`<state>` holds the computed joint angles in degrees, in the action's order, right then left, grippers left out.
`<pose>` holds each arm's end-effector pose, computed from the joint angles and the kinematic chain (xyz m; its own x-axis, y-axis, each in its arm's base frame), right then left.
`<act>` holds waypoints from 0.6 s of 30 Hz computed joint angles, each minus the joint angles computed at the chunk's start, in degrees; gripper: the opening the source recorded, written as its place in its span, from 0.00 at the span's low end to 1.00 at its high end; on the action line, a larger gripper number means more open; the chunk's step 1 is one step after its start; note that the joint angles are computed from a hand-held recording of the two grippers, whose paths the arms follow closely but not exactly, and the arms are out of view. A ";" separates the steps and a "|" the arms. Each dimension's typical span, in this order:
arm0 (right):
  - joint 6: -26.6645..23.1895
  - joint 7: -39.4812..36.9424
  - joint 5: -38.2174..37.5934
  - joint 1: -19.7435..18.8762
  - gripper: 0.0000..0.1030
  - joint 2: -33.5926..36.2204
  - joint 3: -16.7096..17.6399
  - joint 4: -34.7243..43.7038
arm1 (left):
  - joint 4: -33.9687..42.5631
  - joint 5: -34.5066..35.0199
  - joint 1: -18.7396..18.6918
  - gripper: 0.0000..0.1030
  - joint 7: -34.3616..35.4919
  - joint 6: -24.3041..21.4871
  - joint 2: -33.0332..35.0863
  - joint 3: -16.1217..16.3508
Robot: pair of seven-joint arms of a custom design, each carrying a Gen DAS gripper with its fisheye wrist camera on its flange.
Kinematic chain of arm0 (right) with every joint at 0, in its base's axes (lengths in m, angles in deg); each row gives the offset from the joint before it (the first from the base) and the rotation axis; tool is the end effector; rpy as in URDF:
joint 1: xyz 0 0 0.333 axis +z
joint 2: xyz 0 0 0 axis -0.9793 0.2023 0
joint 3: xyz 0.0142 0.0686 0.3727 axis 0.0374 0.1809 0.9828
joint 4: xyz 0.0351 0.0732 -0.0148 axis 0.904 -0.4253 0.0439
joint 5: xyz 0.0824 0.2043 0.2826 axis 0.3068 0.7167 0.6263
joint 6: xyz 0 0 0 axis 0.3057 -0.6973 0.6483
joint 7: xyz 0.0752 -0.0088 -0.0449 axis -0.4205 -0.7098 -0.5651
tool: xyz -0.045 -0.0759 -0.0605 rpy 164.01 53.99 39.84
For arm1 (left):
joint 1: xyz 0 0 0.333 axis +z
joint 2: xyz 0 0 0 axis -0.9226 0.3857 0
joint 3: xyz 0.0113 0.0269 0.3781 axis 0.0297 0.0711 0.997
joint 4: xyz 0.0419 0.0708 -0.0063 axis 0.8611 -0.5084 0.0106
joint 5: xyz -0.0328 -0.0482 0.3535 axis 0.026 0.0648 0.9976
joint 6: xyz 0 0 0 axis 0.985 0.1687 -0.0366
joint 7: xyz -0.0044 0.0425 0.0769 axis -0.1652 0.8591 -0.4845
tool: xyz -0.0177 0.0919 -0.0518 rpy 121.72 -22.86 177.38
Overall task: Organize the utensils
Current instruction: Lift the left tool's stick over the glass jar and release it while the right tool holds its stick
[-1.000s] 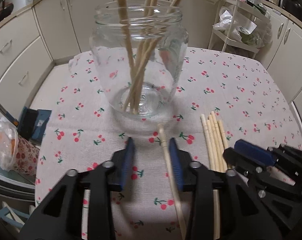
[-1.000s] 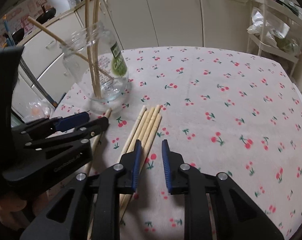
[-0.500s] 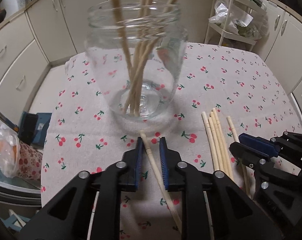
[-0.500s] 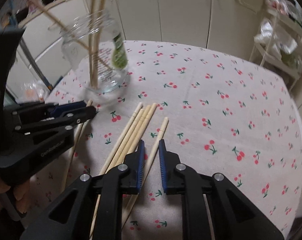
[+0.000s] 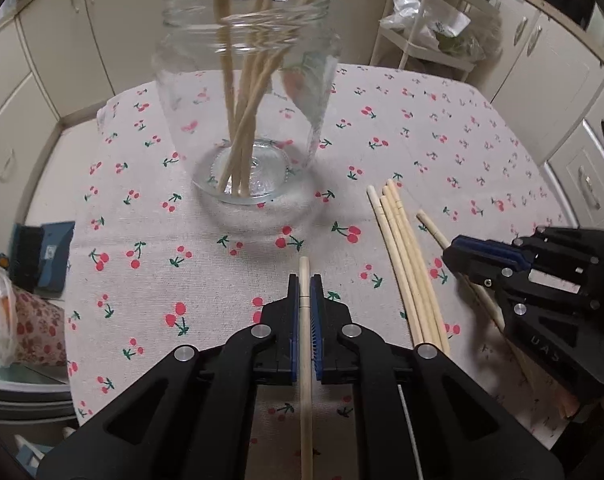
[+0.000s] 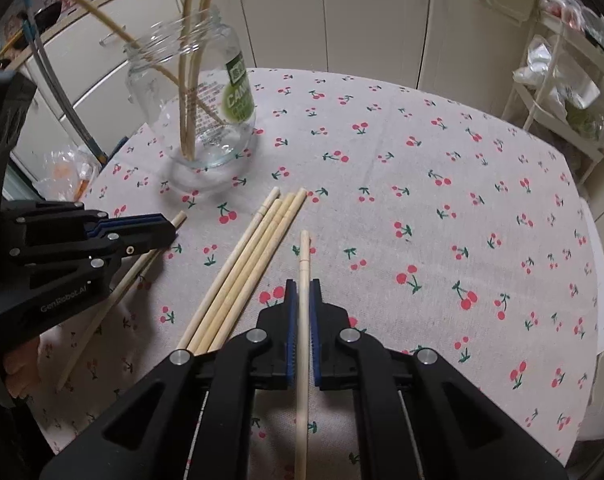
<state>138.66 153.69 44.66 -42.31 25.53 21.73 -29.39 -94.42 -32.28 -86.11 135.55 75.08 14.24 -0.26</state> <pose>0.5820 0.5081 0.5140 0.4000 -0.9094 -0.1135 -0.8516 -0.3230 -0.4129 0.6122 -0.2941 0.5538 -0.1967 -0.9773 0.0785 -0.8805 0.1409 -0.4526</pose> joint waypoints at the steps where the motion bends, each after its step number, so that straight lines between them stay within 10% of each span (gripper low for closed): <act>1: 0.00 -0.12 -0.39 0.23 0.07 0.08 -0.14 0.07 | 0.36 1.26 -0.58 0.06 -0.40 -0.56 0.15 0.35; 8: 7.16 2.62 1.33 -0.98 0.06 -2.39 0.85 -5.81 | -1.06 3.99 -0.99 0.05 -2.17 0.27 -1.08 0.62; 14: 36.61 7.08 11.40 -7.01 0.06 -10.44 5.84 -24.28 | -14.67 0.08 3.78 0.05 -6.36 23.49 -11.53 1.12; 18: 48.94 16.21 9.17 -3.34 0.06 -12.55 0.44 -28.48 | -15.83 11.97 3.87 0.05 -20.84 37.42 -13.73 6.39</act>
<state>187.60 169.90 53.83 -45.65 12.98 22.17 -57.87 -110.25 -20.31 -82.24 114.71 112.50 0.51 6.13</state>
